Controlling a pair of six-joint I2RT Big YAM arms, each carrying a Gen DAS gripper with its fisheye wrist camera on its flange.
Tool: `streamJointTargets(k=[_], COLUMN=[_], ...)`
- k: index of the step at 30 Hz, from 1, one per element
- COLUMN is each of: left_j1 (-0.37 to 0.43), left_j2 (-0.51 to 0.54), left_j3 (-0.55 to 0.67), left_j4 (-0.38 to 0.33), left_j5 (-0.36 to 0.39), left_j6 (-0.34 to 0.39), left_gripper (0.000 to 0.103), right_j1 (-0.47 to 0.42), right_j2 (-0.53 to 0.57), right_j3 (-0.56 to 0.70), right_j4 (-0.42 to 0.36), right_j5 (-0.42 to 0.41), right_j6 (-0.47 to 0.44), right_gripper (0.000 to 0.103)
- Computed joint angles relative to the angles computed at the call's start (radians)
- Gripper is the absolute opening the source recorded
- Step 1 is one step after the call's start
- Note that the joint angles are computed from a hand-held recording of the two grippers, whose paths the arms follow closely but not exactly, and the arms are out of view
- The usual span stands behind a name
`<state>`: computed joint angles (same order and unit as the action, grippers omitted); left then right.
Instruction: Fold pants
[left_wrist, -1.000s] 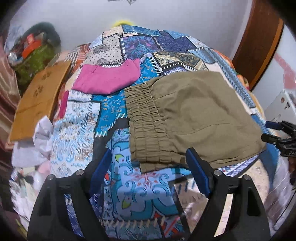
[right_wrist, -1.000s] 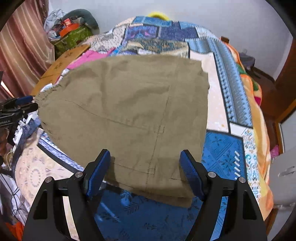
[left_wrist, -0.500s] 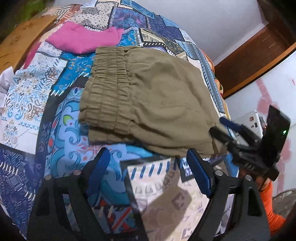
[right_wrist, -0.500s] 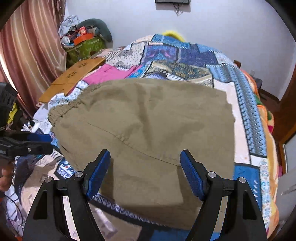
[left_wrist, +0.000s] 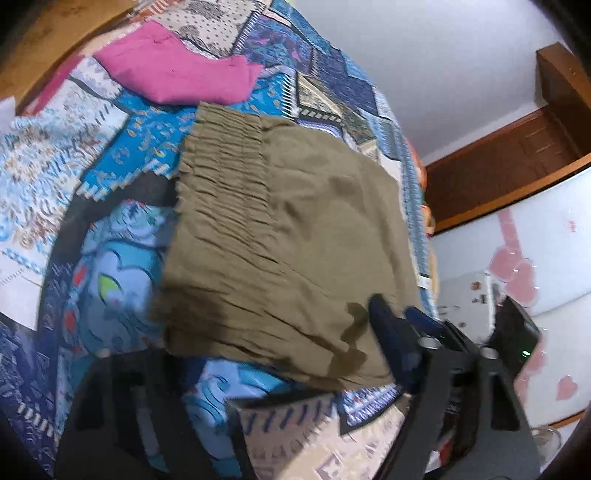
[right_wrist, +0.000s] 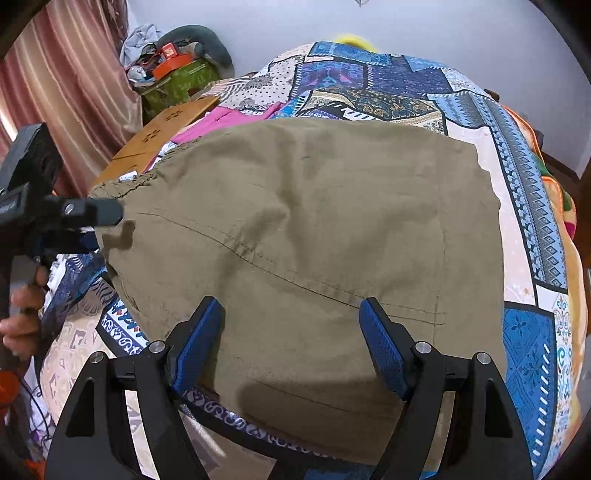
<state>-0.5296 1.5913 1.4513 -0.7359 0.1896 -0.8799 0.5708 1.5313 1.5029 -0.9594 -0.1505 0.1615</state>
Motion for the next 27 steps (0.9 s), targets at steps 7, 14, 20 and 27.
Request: streamJointTargets(k=[7,14,20,27], left_j1=[-0.026,-0.110,-0.145,-0.199], left_j2=[0.010,-0.015,-0.027,-0.012], left_j3=[0.042,0.081,0.105,0.188], left_j4=[-0.095,-0.266,-0.387,-0.363], left_j5=[-0.146,-0.481,-0.731,-0.862], left_j6=[0.040,0.172,0.208,0.335], left_gripper=[0.032,0.031,0.031,0.030], right_j1=[-0.003,-0.021,-0.026,-0.049], right_j2=[-0.012,-0.053,-0.099,-0.133], right_j3=[-0.016,-0.059,-0.097,-0.144], right_j4=[0.016,0.026,0.018,0.038], right_j5=[-0.006,-0.028,-0.010,-0.036], right_j6=[0.021,0.061,0.054,0.116], right_gripper=[0.075,0.073,0.072,0.073])
